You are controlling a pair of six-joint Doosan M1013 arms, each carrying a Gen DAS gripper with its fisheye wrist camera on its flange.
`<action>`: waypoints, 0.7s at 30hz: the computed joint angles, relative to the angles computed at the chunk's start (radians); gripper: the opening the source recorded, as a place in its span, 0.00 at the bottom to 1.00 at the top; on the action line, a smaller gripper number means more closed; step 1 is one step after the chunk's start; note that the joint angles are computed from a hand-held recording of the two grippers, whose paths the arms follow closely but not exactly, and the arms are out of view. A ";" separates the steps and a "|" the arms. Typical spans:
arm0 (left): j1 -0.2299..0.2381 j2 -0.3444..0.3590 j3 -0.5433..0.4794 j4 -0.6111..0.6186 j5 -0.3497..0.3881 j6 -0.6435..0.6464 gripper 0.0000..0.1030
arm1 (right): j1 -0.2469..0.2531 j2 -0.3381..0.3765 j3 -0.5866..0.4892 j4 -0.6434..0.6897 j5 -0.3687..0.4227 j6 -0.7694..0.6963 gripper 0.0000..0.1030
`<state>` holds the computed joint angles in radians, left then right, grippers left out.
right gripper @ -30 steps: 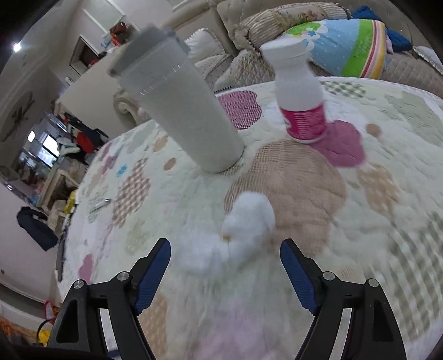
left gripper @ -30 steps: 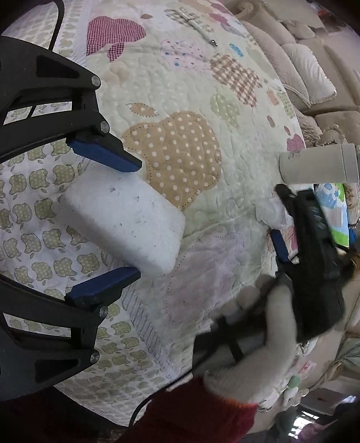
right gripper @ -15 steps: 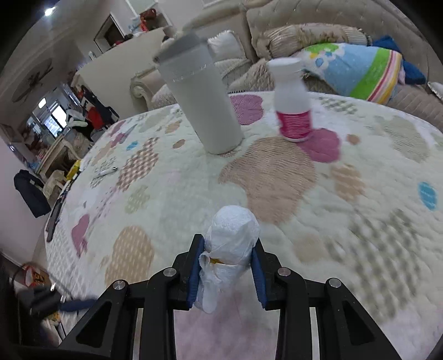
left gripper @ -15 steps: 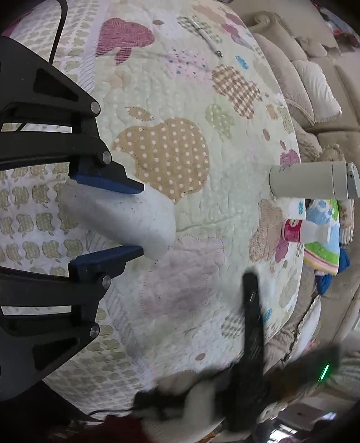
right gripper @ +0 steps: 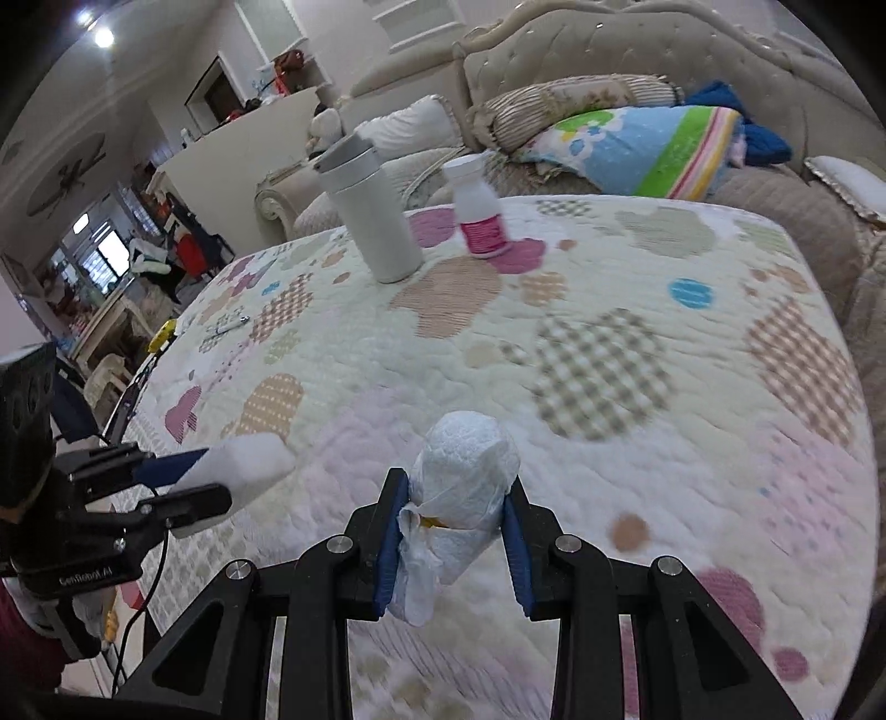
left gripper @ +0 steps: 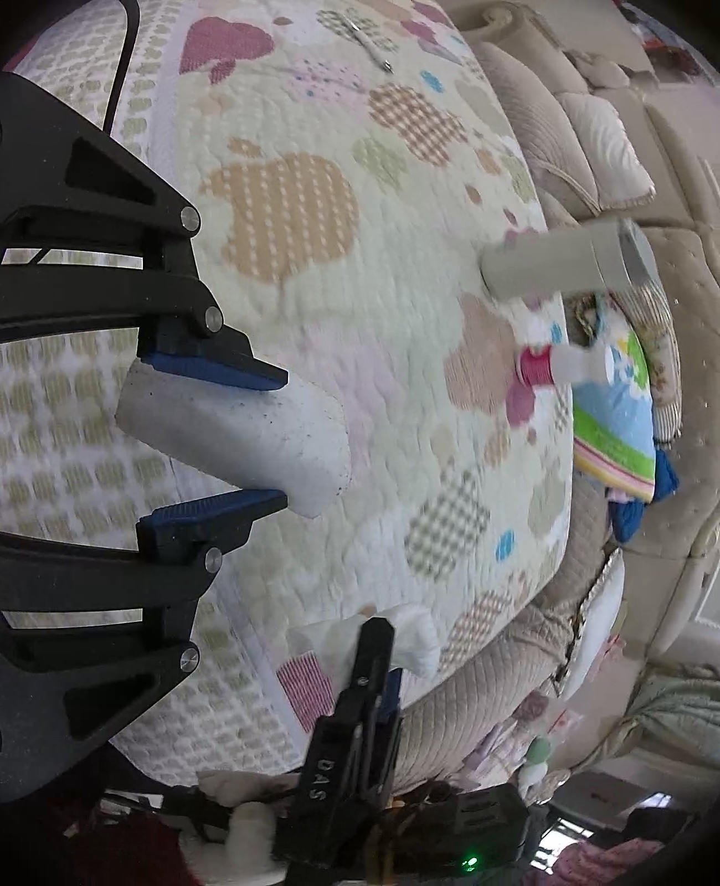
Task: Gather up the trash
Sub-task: 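Carry the sponge and crumpled tissue over the black bin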
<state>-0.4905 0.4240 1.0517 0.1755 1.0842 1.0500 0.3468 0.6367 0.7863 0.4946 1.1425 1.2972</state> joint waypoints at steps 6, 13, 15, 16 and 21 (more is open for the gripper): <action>-0.035 0.060 -0.096 -0.009 0.027 0.024 0.33 | -0.038 -0.068 0.103 -0.010 -0.052 0.000 0.31; -0.071 0.135 -0.217 -0.019 0.066 0.062 0.33 | -0.086 -0.128 0.195 -0.018 -0.102 0.019 0.31; -0.079 0.156 -0.252 -0.027 0.076 0.076 0.33 | -0.099 -0.141 0.217 -0.019 -0.115 0.025 0.31; -0.084 0.169 -0.275 -0.032 0.082 0.086 0.33 | -0.107 -0.150 0.231 -0.021 -0.124 0.030 0.31; -0.108 0.236 -0.386 -0.054 0.118 0.128 0.33 | -0.145 -0.187 0.287 -0.037 -0.156 0.058 0.31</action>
